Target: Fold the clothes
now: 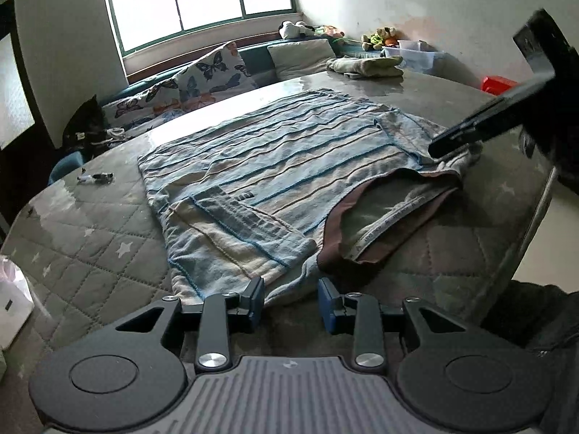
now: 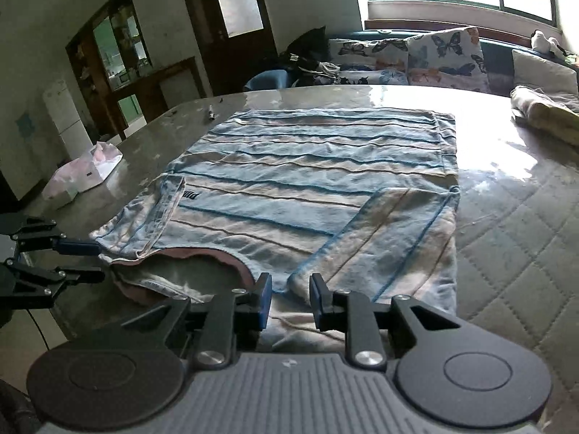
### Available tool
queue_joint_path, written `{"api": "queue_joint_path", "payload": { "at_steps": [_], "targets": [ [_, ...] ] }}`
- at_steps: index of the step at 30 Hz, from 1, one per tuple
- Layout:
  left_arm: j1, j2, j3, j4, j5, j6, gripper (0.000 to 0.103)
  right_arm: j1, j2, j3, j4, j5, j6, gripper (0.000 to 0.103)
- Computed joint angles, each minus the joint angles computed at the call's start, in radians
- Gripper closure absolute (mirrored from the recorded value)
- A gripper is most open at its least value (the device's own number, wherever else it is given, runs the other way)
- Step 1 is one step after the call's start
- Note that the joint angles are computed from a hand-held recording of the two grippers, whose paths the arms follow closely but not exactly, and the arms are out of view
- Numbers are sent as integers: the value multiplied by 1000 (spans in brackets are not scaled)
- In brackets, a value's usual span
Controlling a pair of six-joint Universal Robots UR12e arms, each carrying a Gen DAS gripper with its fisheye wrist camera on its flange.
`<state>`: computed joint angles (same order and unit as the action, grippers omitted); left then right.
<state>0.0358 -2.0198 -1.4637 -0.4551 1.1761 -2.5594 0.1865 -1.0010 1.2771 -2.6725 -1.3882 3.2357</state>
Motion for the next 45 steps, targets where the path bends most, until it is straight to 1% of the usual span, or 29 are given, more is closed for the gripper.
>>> {"api": "queue_joint_path", "payload": {
  "at_steps": [7, 8, 9, 10, 14, 16, 19, 22, 24, 26, 30, 33, 37, 42, 45],
  "targets": [
    [-5, -4, 1, 5, -1, 19, 65, 13, 27, -34, 31, -35, -56, 79],
    [-5, -5, 2, 5, 0, 20, 65, 16, 28, -32, 27, -44, -63, 83],
    [-6, -6, 3, 5, 2, 18, 65, 16, 25, -29, 21, -50, -69, 93],
    [-6, -7, 5, 5, 5, 17, 65, 16, 21, -25, 16, -54, -75, 97],
    [-5, -9, 8, 6, 5, 14, 65, 14, 5, -9, -6, -62, -104, 100],
    [-4, -11, 9, 6, 3, 15, 65, 13, -5, 0, -17, -64, -119, 100],
    [-5, -12, 9, 0, 5, 22, 65, 10, -5, -3, 5, -43, -126, 99],
    [-4, -8, 4, 1, 7, 30, 65, 7, -4, -1, 15, -48, -98, 96],
    [-1, -5, 0, 5, 6, 32, 65, 2, -13, 11, 10, -48, -87, 93],
    [0, -4, -1, 7, 9, 30, 65, 0, -27, 25, 11, -73, -98, 86],
    [-4, -10, 3, 7, 15, 39, 65, -2, -46, 47, 30, -132, -103, 85],
    [-5, -11, 3, 9, 15, 45, 65, -8, -55, 59, 60, -168, -77, 85],
    [-5, -11, 4, 6, 14, 52, 65, -15, -67, 81, 61, -164, -63, 85],
    [-6, -14, 6, 6, 13, 55, 65, -17, -62, 75, 36, -160, -50, 84],
    [-6, -15, 7, 9, 12, 55, 65, -16, -55, 66, 54, -162, -49, 84]
  ]
}}
